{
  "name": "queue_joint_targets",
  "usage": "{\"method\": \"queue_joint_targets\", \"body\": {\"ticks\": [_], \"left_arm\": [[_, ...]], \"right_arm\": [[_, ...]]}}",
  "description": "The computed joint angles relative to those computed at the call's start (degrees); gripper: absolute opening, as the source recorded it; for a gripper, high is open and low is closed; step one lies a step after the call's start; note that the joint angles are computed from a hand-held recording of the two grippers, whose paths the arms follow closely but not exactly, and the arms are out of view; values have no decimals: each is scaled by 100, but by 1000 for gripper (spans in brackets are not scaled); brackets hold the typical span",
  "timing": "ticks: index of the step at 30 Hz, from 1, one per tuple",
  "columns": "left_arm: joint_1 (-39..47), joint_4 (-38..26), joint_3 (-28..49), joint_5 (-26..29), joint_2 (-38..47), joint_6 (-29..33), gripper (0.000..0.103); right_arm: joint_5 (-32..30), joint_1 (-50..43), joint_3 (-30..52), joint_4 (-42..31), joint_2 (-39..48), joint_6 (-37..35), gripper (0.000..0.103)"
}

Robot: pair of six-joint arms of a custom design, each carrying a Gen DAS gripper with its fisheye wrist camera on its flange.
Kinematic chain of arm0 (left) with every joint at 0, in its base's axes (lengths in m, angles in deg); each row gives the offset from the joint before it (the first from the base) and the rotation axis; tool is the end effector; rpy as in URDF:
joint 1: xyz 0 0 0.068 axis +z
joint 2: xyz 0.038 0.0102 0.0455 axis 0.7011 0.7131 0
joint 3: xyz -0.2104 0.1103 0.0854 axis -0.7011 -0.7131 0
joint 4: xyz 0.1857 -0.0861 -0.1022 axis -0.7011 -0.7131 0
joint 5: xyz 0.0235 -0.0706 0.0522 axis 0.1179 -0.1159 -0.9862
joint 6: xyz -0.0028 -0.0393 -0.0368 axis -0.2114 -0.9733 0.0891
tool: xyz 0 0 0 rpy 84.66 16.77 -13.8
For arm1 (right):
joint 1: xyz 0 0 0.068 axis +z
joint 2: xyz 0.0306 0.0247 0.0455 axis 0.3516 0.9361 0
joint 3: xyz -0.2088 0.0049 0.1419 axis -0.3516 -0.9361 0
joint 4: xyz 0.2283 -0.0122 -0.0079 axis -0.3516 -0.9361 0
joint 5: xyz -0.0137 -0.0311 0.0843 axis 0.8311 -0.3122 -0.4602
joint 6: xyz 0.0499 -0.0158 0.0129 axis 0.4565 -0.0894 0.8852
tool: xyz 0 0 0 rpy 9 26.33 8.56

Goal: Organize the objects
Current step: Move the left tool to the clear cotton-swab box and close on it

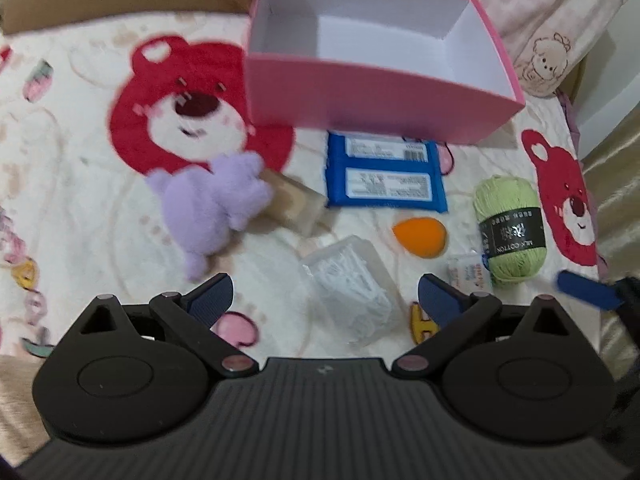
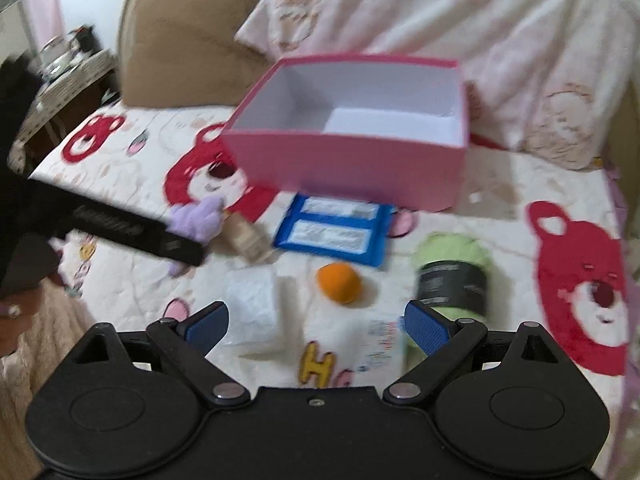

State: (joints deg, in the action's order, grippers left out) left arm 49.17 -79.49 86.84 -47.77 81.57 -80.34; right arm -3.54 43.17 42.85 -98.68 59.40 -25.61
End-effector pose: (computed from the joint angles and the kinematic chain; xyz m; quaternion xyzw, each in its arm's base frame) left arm 0.3185 0.0199 0.1683 -0.1497 0.9609 -0.1015 0.2098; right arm 0.2887 0.1254 0.1990 -0.2039 0.9230 0.1278 0.3002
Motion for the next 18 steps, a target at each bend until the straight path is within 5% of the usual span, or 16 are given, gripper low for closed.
{"method": "queue_joint_targets", "body": {"ticks": [10, 13, 18], "left_arm": [[149, 1158, -599, 645, 681, -111, 90], [227, 1593, -852, 860, 733, -90, 75], [401, 2013, -1228, 1266, 731, -32, 74]], "right_arm": [[-319, 484, -407, 1333, 775, -113, 96], [-246, 637, -366, 1492, 1005, -102, 96], [-77, 829, -337, 1810, 1486, -77, 92]]}}
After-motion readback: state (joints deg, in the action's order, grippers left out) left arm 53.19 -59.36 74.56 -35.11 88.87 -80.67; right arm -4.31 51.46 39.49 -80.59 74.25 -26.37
